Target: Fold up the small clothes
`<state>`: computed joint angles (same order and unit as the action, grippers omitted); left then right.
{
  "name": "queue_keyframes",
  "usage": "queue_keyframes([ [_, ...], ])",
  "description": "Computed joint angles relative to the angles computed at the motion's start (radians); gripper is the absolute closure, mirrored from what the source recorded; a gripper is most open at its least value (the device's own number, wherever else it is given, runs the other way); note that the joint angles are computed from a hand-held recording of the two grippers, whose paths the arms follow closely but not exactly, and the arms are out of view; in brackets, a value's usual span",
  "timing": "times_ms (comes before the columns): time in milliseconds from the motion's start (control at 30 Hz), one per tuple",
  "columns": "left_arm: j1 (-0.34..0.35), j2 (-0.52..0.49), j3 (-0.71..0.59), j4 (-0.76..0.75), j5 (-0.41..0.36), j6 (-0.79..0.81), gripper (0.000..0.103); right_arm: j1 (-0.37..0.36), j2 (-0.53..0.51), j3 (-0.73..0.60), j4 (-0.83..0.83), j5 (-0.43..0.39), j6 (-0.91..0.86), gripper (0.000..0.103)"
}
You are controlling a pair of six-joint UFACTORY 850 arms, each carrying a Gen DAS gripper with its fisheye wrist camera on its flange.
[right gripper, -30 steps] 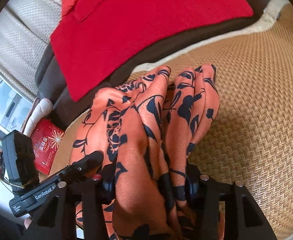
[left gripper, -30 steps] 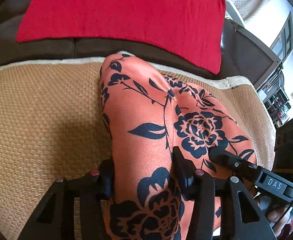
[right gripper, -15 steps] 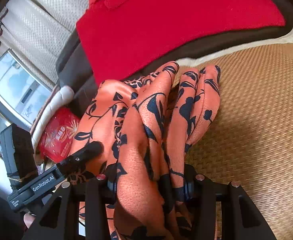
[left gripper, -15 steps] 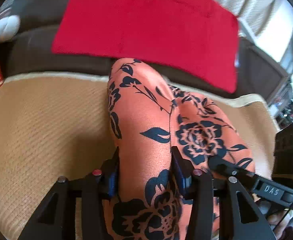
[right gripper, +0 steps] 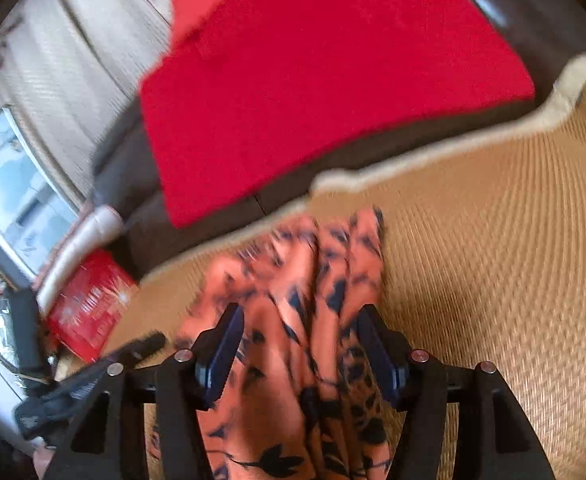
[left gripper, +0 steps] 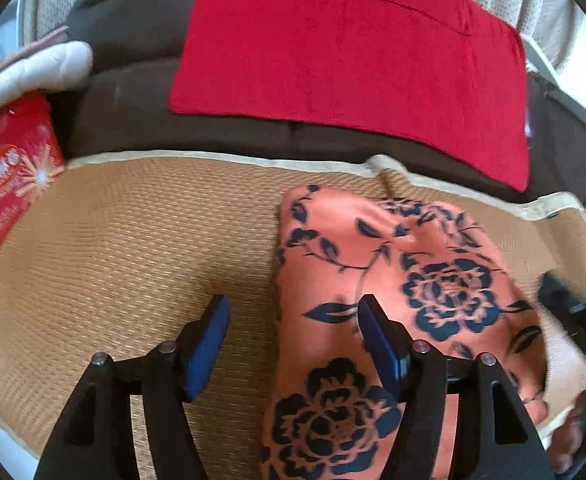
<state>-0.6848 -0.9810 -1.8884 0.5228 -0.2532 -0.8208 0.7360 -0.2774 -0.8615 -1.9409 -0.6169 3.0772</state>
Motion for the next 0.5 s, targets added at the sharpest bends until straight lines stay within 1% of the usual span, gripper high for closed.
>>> queue_keyframes([
  [33, 0.002, 0.004, 0.010, 0.014, -0.012, -0.005, 0.035, 0.009, 0.005, 0.005, -0.027, -0.033, 0.008, 0.039],
  [67, 0.004, -0.001, 0.006, -0.015, -0.040, 0.032, 0.035, 0.015, 0.011, 0.015, -0.041, -0.049, 0.013, 0.041],
  [100, 0.001, -0.027, -0.033, -0.085, -0.083, 0.110, 0.035, 0.016, 0.009, 0.009, -0.051, -0.045, -0.002, 0.041],
  [133, 0.000, -0.049, -0.069, -0.163, -0.114, 0.188, 0.035, 0.012, 0.001, -0.005, -0.039, -0.020, -0.031, 0.041],
  [167, -0.002, -0.061, -0.082, -0.200, -0.127, 0.226, 0.035, 0.005, -0.010, -0.016, -0.039, 0.014, -0.041, 0.041],
  [200, -0.005, -0.068, -0.090, -0.194, -0.135, 0.228, 0.035, -0.016, -0.022, -0.027, -0.069, 0.080, -0.027, 0.041],
  [233, -0.010, -0.070, -0.092, -0.151, -0.137, 0.200, 0.035, -0.045, -0.044, -0.047, -0.097, 0.177, -0.008, 0.041],
  [267, -0.015, -0.071, -0.094, -0.109, -0.138, 0.175, 0.035, -0.071, -0.053, -0.054, -0.084, 0.266, -0.024, 0.042],
  [300, -0.018, -0.071, -0.093, -0.080, -0.140, 0.156, 0.035, -0.088, -0.090, -0.073, -0.028, 0.328, -0.072, 0.042],
  [333, -0.022, -0.071, -0.092, -0.036, -0.137, 0.115, 0.035, -0.095, -0.089, -0.074, -0.015, 0.347, -0.097, 0.042],
  [367, -0.029, -0.085, -0.114, 0.000, -0.145, 0.081, 0.035, -0.091, -0.079, -0.069, -0.019, 0.333, -0.102, 0.043],
  [433, -0.040, -0.077, -0.099, 0.109, -0.142, -0.009, 0.035, -0.083, -0.069, -0.060, 0.007, 0.318, -0.117, 0.043],
  [467, -0.050, -0.062, -0.078, 0.207, -0.146, -0.092, 0.035, -0.077, -0.062, -0.057, 0.038, 0.308, -0.138, 0.043],
  [500, -0.056, -0.045, -0.054, 0.280, -0.146, -0.155, 0.035, -0.062, -0.049, -0.048, 0.074, 0.274, -0.169, 0.041],
])
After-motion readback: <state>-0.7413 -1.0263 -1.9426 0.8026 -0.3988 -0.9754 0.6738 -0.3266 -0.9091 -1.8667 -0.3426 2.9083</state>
